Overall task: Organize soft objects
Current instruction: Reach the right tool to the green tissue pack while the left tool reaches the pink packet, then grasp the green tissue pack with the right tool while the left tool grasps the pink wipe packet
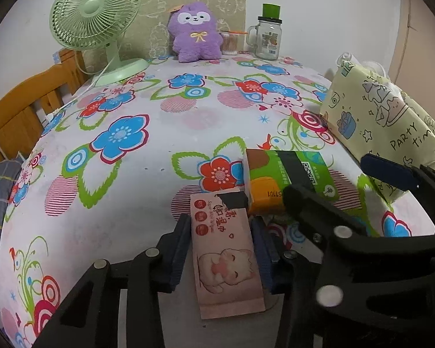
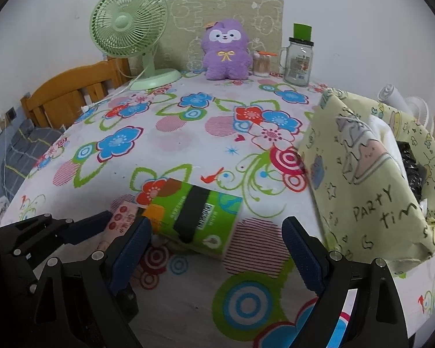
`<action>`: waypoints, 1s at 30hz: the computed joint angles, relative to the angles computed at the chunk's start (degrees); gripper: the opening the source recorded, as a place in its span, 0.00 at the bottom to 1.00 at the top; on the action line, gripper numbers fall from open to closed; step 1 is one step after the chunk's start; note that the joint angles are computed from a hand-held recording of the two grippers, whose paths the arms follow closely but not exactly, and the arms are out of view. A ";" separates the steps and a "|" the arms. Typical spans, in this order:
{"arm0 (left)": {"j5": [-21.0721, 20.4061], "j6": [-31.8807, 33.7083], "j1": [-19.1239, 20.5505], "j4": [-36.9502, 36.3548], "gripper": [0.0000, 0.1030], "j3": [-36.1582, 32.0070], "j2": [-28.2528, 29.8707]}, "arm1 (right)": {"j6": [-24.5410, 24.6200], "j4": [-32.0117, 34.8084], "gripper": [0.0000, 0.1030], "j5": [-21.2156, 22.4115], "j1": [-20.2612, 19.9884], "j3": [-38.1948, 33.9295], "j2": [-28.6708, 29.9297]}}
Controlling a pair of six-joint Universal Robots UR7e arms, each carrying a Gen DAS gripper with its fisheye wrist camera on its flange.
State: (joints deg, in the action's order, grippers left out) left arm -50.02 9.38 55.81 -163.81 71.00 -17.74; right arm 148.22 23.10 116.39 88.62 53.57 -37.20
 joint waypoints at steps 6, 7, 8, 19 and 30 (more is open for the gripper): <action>-0.29 1.22 0.27 0.66 0.42 -0.56 -0.04 | -0.38 2.24 0.91 0.43 0.39 -4.28 2.85; -0.31 1.44 0.33 0.61 0.42 -0.65 -0.02 | -0.29 2.94 0.91 0.44 0.44 -5.42 3.54; -0.46 1.54 0.51 0.83 0.42 -1.09 0.08 | -0.09 3.56 0.91 0.45 0.48 -6.40 4.11; -1.05 1.88 1.37 2.42 0.41 -3.75 0.83 | 7.10 15.60 0.82 0.88 0.08 -20.68 12.00; 0.08 1.19 0.82 1.30 0.39 -2.76 0.80 | 8.11 13.21 0.71 4.09 0.52 -16.94 9.93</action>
